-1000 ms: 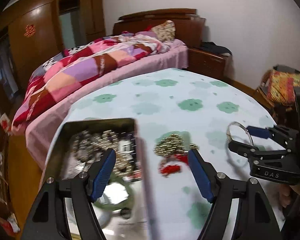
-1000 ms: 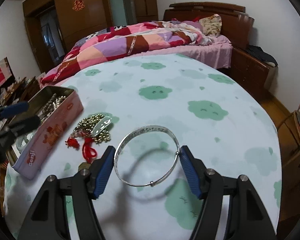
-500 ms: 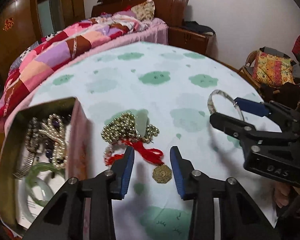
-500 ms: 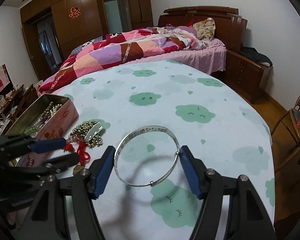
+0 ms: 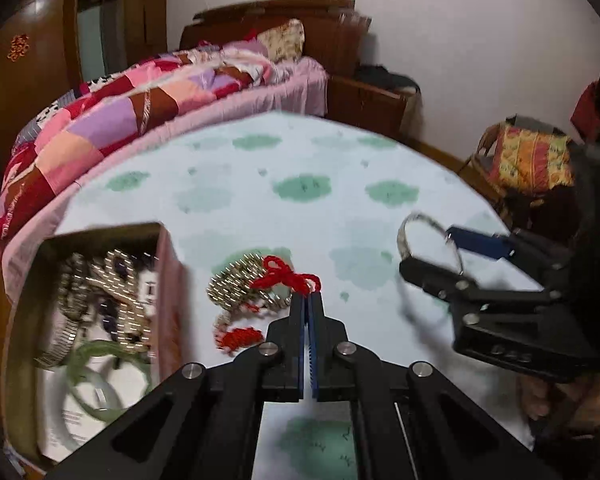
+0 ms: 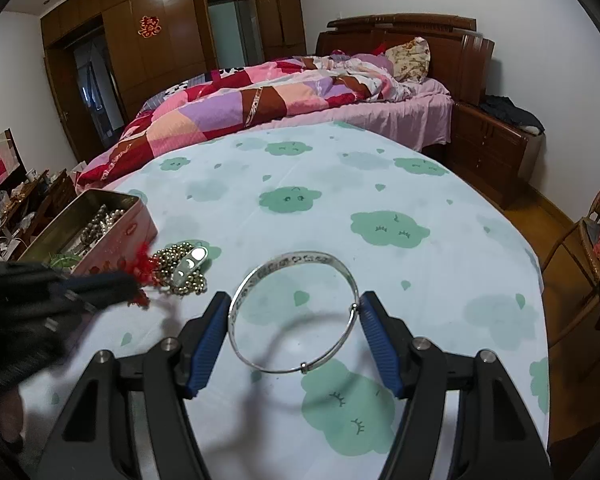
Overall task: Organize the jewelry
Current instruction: 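Lift the silver bangle with the right gripper while the left gripper grasps the red tassel pendant, then carry the silver bangle and red tassel pendant over the tin with both grippers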
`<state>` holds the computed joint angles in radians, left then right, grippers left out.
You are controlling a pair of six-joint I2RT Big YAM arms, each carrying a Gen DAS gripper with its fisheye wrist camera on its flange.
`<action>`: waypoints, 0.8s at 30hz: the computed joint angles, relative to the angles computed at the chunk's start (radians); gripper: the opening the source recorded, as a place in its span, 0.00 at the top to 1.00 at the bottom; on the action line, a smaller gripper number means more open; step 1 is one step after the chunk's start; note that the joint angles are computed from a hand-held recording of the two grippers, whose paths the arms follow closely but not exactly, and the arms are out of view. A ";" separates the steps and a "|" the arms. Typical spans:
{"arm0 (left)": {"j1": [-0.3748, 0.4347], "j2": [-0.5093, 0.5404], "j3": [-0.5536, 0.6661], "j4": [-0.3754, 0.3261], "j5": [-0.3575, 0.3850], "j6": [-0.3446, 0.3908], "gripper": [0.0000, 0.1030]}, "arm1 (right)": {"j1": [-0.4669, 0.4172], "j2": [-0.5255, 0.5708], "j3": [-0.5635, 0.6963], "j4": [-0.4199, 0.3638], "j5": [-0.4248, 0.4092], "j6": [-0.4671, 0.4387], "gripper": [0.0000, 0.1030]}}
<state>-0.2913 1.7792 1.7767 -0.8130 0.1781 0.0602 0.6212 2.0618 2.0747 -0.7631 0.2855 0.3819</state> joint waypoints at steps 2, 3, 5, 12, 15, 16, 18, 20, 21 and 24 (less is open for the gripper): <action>0.009 -0.021 -0.011 0.017 0.006 -0.004 1.00 | 0.003 -0.007 -0.009 0.012 0.010 -0.005 0.34; 0.013 -0.031 -0.017 0.028 0.007 -0.007 1.00 | 0.004 -0.012 -0.017 0.022 0.013 -0.009 0.34; 0.024 -0.055 -0.030 0.044 0.020 -0.016 1.00 | 0.005 -0.017 -0.023 0.029 0.009 -0.008 0.34; 0.048 -0.102 -0.060 0.090 0.046 -0.030 1.00 | 0.017 -0.019 -0.012 0.032 0.004 -0.021 0.34; 0.056 -0.117 -0.079 0.113 0.024 -0.026 1.00 | 0.025 -0.017 -0.001 0.034 -0.004 -0.029 0.34; 0.062 -0.120 -0.083 0.116 0.029 -0.034 1.00 | 0.027 -0.014 0.008 0.032 -0.008 -0.032 0.34; 0.071 -0.125 -0.090 0.118 0.027 -0.037 1.00 | 0.035 -0.006 0.026 0.030 -0.015 -0.042 0.34; 0.079 -0.130 -0.097 0.122 0.028 -0.044 1.00 | 0.042 0.009 0.053 0.022 -0.020 -0.057 0.34; 0.083 -0.134 -0.103 0.125 0.027 -0.043 1.00 | 0.045 0.016 0.066 0.018 -0.023 -0.064 0.34; 0.095 -0.144 -0.116 0.137 0.021 -0.045 1.00 | 0.054 0.045 0.122 -0.002 -0.037 -0.084 0.34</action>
